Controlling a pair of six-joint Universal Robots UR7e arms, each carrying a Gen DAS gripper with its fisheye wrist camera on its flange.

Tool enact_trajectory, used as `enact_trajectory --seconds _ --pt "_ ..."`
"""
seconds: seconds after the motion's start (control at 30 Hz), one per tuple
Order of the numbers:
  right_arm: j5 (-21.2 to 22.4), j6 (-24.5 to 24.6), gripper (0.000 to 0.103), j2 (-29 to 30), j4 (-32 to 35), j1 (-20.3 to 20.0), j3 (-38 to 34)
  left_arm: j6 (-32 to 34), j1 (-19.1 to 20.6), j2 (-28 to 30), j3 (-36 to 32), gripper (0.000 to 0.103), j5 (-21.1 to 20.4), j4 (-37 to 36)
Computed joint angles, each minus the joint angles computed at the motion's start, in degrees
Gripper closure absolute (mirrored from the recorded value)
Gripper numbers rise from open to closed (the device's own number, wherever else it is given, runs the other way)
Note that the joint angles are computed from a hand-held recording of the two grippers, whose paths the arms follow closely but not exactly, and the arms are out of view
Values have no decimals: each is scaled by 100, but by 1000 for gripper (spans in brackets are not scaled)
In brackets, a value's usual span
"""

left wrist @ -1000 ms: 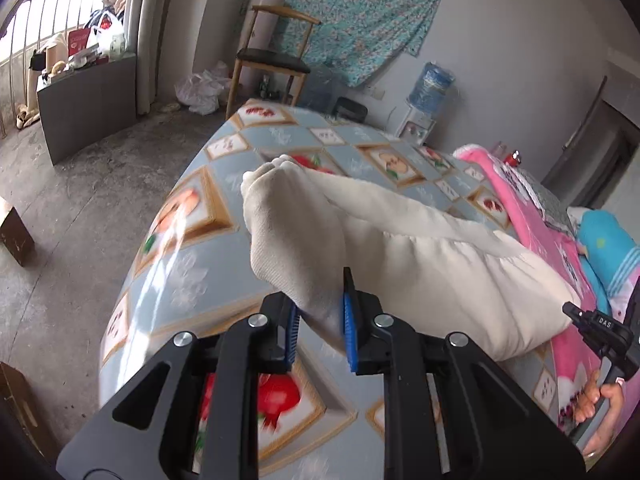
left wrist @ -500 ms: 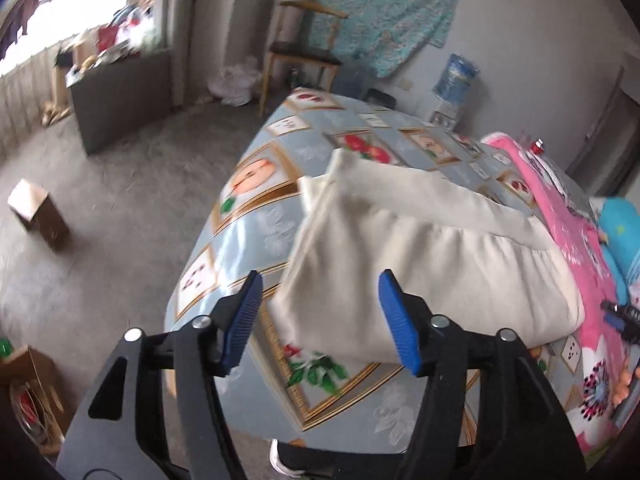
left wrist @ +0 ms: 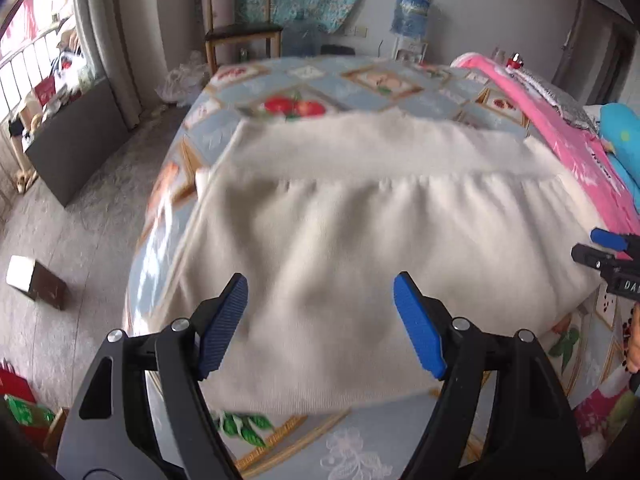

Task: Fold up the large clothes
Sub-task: 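Press the folded jacket flat with both open grippers, then withdraw them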

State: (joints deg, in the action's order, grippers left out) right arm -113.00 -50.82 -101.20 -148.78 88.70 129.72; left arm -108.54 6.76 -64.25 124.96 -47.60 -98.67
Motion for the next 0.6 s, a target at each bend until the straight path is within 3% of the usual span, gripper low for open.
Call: enact_trajectory --seconds 0.17,0.27,0.33,0.4,0.5,0.6 --pt "256 166 30 1116 -587 300 -462 858 834 142 -376 31 677 -360" --pt "-86 347 28 1904 -512 201 -801 982 1529 290 -524 29 416 -399" --pt "-187 73 26 1995 -586 205 -803 999 1583 314 -572 26 460 -327" --pt "-318 234 26 1973 -333 301 -910 986 1545 250 -633 26 466 -261" --pt "75 547 26 1913 -46 425 -1089 1018 1450 222 -713 26 883 -212" --pt "171 563 26 2212 -355 630 -1165 1284 1757 491 -1074 26 903 -125"
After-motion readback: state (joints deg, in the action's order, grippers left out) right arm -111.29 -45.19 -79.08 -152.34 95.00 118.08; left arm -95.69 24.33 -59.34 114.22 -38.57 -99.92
